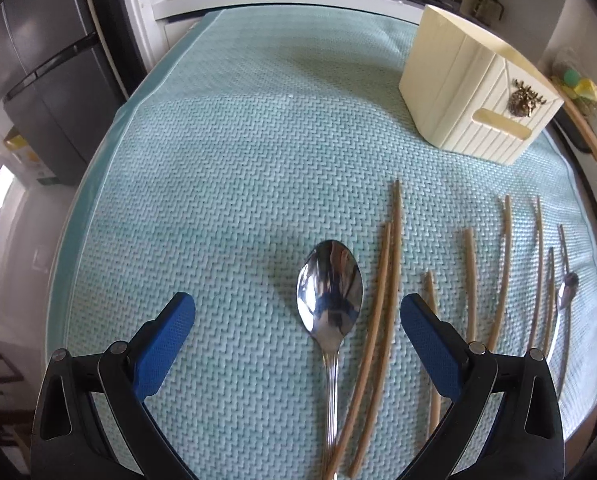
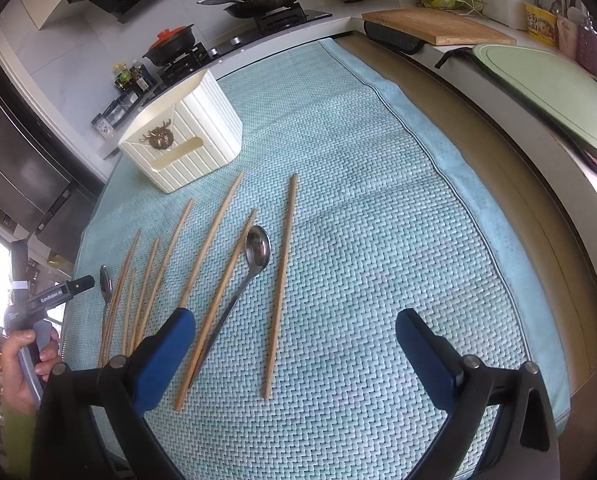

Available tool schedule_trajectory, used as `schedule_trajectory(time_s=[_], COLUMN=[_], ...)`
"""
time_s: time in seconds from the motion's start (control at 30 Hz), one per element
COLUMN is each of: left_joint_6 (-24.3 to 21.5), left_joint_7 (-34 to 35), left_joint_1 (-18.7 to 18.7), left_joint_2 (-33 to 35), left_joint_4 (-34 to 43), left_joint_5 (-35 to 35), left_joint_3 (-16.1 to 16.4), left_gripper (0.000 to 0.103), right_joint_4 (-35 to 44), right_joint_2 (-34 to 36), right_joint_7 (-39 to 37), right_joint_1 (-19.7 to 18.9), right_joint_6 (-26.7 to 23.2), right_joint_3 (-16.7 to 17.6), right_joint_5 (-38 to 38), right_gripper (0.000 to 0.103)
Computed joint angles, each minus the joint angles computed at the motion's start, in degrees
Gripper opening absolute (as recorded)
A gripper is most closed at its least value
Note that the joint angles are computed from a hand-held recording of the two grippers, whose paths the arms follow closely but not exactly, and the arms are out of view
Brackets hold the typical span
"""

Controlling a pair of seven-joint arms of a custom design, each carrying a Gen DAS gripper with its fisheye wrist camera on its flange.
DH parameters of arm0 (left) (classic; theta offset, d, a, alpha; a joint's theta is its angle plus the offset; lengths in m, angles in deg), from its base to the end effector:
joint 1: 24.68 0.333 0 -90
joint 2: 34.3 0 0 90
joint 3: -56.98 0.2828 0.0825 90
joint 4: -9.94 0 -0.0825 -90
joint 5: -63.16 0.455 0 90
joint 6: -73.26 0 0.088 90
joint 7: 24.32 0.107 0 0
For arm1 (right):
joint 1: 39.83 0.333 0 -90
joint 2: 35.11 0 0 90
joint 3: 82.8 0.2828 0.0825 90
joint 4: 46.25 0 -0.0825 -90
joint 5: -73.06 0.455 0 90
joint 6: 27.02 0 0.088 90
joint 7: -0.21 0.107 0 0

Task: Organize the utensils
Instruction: 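Lower the left gripper over the metal spoon and close on it, then lift the spoon with the left gripper while the right gripper grasps a wooden chopstick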

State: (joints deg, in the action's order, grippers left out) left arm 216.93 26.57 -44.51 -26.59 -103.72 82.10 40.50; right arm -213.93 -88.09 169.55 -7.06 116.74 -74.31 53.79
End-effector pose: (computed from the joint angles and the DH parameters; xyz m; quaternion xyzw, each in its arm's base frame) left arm 0.5426 -0.3977 0.3735 -0.6290 0.7453 -0.1806 0.1273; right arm 0.3098 0.2545 0.3999 -0.4987 0.8125 -0.1242 0.2751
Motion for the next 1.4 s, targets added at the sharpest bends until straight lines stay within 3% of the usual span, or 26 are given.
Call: schedule_trajectory(time_s=[0.17, 0.23, 0.33, 0.4, 0.63, 0.83, 0.87, 0.93, 1.07, 1.13, 1.17, 1.3, 1.4], left_joint_6=[-2.4, -2.5, 1.1, 1.7, 5.0, 7.2, 7.5, 7.9, 8.2, 8.4, 8.5, 9.3, 9.5], left_joint_7=[1.4, 2.5, 5.7, 6.3, 10.1, 10.9, 10.8, 10.6, 9.8, 9.4, 9.4, 9.1, 8.6], left_joint_1=[-0.5, -0.2, 1.1, 1.1, 2.6, 3.3, 3.3, 3.2, 3.1, 3.0, 3.0, 2.9, 2.7], left_joint_2=[5.1, 5.8, 5.8, 5.6, 4.7, 3.5, 3.0, 1.8, 0.4, -0.4, -0.8, -3.1, -4.0], left_joint_4=[4.6, 5.0, 3.9, 3.6, 1.8, 0.0, -0.4, -1.3, -2.2, -2.8, -3.1, -5.1, -5.6], left_joint_5=[1.6, 0.7, -3.3, -3.0, -6.6, -8.5, -8.5, -8.5, -7.6, -7.6, -7.8, -7.6, -7.2], left_joint_3=[0.0, -0.2, -0.9, -0.8, -1.1, -1.0, -0.9, -0.8, -0.3, -0.2, -0.1, 0.2, 0.5], left_gripper=[0.098, 0.086, 0.07, 0.043, 0.042, 0.042, 0.042, 0.042, 0.042, 0.042, 0.042, 0.042, 0.042], right_joint_4=[0.1, 0.4, 0.9, 0.7, 0.1, 3.1, 4.3, 7.7, 15.6, 19.8, 22.1, 29.3, 32.6], right_joint_2=[0.5, 0.9, 1.8, 1.5, 1.0, 5.6, 7.5, 12.5, 24.7, 30.3, 32.8, 40.3, 43.1], right_joint_7=[0.2, 0.1, 0.1, 0.2, -0.4, -9.1, -11.2, -16.2, -28.0, -32.7, -35.0, -38.1, -36.5], right_joint_1=[-0.2, -0.3, -0.6, -0.6, -1.0, -4.8, -5.7, -6.5, -3.7, -2.0, -1.3, -2.2, -4.6], right_joint_6=[0.6, 0.6, 0.8, 0.6, 0.2, 2.8, 3.6, 5.5, 9.0, 8.6, 7.2, -0.1, -3.4], right_joint_3=[0.1, 0.2, 0.4, 0.5, 0.0, -4.1, -5.2, -7.8, -15.2, -17.3, -17.8, -15.4, -11.5], right_joint_5=[-0.3, -0.5, -0.9, -1.0, -1.5, -2.9, -2.8, -1.3, 9.1, 14.7, 17.1, 20.2, 15.1], right_gripper=[0.102, 0.102, 0.102, 0.102, 0.102, 0.1, 0.097, 0.076, 0.07, 0.055, 0.055, 0.047, 0.04])
